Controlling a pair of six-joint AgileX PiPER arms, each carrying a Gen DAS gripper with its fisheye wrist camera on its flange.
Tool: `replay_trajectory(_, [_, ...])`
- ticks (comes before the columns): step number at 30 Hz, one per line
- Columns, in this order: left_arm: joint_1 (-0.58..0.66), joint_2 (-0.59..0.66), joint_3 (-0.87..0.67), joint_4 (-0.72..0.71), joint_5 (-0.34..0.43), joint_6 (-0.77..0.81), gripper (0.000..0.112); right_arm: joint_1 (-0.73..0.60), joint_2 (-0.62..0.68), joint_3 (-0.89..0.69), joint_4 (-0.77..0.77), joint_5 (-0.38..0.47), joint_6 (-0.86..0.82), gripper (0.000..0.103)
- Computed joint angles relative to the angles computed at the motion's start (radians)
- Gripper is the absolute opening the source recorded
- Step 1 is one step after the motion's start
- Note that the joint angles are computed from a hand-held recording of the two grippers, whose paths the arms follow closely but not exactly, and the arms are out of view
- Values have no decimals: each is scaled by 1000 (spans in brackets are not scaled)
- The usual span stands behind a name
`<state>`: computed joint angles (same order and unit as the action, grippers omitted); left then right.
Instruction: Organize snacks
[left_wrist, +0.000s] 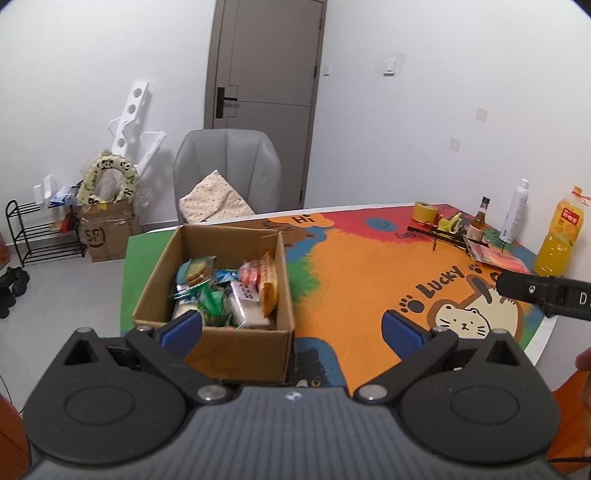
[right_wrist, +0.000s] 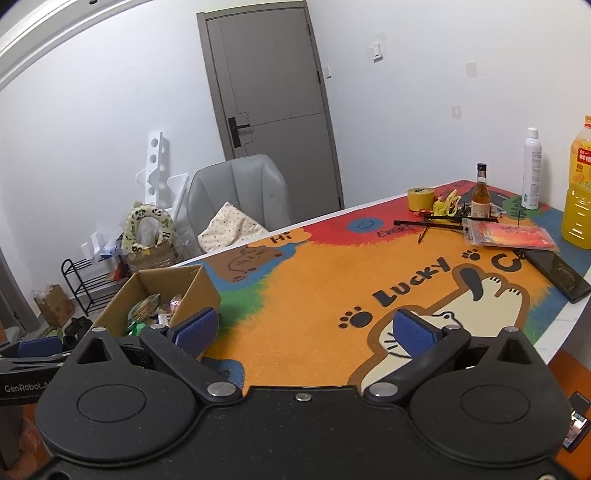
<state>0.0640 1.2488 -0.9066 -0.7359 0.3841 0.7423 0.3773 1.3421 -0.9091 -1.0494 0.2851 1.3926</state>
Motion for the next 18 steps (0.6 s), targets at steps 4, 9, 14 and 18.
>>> replay_trajectory(4, [-1,-25,11,42,-14,-30,103,1,-4,7,39,-19,-41,103])
replay_trajectory(9, [-10,-27,1,76,-15,-55,103,14,2,-4,76,-1,-90,103])
replay_trajectory(14, [-3,-28,-3,94,-4,-72,103,34,12,-14,93,27,-102,103])
replay_trajectory(18, [23,-19,-13,16,35,-3,103,48,17,-15,93,28,-129,103])
